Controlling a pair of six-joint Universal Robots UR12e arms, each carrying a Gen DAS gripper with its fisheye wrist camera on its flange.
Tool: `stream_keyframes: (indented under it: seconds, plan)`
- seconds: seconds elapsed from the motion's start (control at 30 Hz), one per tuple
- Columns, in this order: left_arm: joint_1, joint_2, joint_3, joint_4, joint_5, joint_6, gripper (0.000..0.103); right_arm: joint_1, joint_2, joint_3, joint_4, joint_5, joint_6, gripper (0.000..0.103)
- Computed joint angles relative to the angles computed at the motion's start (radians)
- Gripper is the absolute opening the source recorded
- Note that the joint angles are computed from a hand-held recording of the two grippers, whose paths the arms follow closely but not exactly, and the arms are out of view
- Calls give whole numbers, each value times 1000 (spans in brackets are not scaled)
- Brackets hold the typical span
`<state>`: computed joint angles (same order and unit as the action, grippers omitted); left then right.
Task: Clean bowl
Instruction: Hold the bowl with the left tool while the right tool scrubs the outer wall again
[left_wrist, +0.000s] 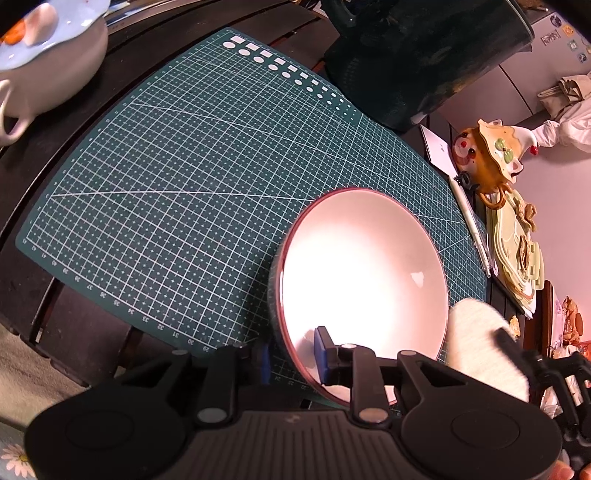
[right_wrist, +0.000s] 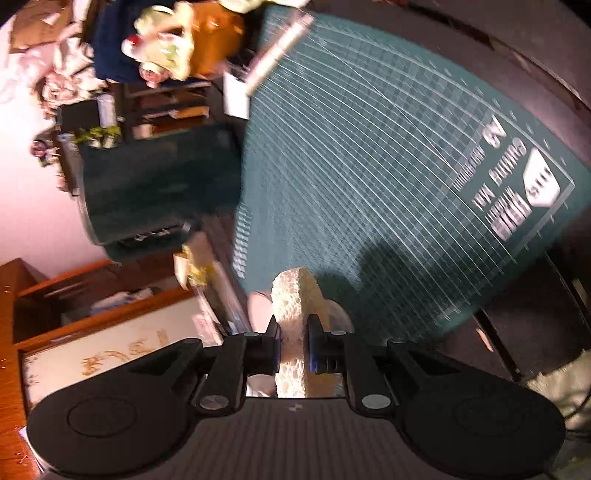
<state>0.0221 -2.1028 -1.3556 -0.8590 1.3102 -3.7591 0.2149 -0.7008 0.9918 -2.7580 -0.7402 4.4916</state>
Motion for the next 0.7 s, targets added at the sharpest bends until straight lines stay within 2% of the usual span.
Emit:
stream_keyframes:
  seconds: [0.13, 0.23, 0.3, 0.43, 0.57, 0.63, 0.7]
  plan:
    - [0, -1, 1, 0, 0, 0, 22, 3, -30, 10, 104, -67, -141, 13]
    - [0, -1, 0, 1, 1, 0, 22, 26, -38, -24, 308, -120, -315, 13]
    - [0, -1, 0, 1, 1, 0, 22, 36, -25, -35, 374, -61, -341, 13]
    - [10, 1, -8, 9, -52, -26, 23, 45, -13, -36, 339, -30, -293, 14]
    - [9, 0, -4, 1, -50, -23, 23, 21, 3, -8, 115, 10, -62, 15]
    - [8, 1, -4, -2, -49, -28, 22, 13, 3, 2, 27, -8, 4, 15]
    - [8, 3, -7, 0, -45, -40, 20, 10, -3, 11, -11, -47, 3, 14]
